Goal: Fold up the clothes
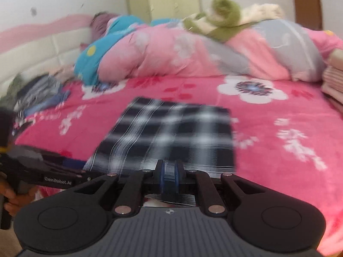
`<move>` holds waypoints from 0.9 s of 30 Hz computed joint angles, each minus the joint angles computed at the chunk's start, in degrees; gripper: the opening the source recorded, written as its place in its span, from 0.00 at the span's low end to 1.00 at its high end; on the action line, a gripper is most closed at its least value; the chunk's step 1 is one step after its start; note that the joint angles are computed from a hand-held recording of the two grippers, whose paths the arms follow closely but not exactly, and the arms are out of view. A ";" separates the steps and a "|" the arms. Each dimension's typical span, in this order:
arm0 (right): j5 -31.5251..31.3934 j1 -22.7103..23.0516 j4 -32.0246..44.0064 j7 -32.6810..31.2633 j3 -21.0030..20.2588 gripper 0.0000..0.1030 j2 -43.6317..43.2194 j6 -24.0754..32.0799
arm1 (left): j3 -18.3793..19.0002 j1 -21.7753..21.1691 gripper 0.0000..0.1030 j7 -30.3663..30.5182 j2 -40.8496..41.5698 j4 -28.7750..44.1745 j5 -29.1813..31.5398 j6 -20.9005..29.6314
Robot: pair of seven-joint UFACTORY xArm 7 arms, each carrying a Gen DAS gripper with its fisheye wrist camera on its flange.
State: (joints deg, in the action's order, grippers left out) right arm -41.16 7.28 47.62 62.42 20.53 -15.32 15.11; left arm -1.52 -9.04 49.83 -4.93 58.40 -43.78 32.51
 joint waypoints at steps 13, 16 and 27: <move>-12.39 1.02 6.60 8.46 -3.35 0.10 6.86 2.32 | -0.67 -0.68 0.52 -2.58 -0.44 -0.77 4.77 -2.29; -9.97 2.80 6.86 6.53 -6.04 0.09 9.23 2.19 | -0.61 -0.90 0.52 -2.85 -0.52 -0.95 5.49 -2.56; -18.50 2.88 9.25 13.84 -9.45 0.10 11.66 1.47 | -0.49 -1.50 0.54 -3.40 -0.51 -0.98 7.02 -3.28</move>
State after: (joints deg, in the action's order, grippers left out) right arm -59.66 10.16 56.86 76.25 11.09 -3.67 16.58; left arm -2.00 -10.54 46.43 -5.44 57.42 -36.77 29.24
